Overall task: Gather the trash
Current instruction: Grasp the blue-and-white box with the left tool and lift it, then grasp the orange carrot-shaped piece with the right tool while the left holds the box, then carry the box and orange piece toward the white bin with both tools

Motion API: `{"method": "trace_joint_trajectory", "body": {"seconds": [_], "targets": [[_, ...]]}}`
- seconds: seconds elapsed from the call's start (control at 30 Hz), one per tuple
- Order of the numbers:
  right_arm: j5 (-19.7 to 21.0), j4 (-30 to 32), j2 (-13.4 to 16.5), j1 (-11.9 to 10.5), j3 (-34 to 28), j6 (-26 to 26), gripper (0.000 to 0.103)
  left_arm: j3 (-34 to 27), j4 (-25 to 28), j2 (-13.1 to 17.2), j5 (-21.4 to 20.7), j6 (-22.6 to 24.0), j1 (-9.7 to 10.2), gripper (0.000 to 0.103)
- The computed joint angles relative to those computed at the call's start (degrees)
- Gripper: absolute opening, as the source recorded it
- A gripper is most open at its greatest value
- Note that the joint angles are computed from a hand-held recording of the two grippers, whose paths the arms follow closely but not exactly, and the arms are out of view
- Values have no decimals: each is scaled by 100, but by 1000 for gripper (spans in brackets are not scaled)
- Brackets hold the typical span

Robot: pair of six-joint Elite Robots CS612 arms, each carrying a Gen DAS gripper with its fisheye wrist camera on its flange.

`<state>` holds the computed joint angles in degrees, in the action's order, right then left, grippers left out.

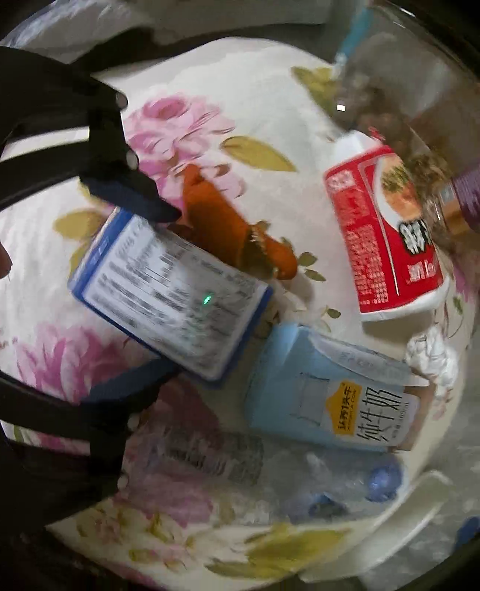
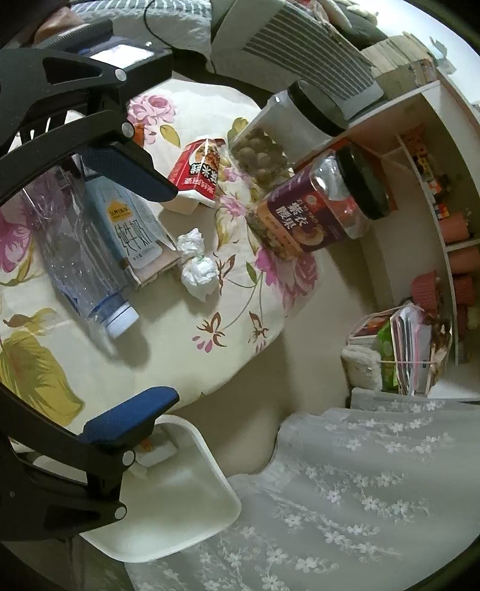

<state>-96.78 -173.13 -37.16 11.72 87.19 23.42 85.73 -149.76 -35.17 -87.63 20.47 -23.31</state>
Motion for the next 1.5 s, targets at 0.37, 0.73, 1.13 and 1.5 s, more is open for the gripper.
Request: {"method": "trace_joint_trajectory", "body": {"seconds": [0.37, 0.73, 1.13, 1.5], "targets": [[233, -350, 276, 326, -326, -1595, 96, 1333, -1869, -668, -551, -2646, 510, 62], [198, 729, 1020, 942, -1543, -3818, 83, 2054, -2751, -1087, -102, -5246, 853, 62], [575, 2130, 1342, 845, -2411, -3217, 21, 2072, -3402, -1105, 574, -5476, 859, 63], [319, 890, 879, 1003, -1697, -2937, 15, 2112, -3645, -1165, 521, -5930, 898, 63]]}}
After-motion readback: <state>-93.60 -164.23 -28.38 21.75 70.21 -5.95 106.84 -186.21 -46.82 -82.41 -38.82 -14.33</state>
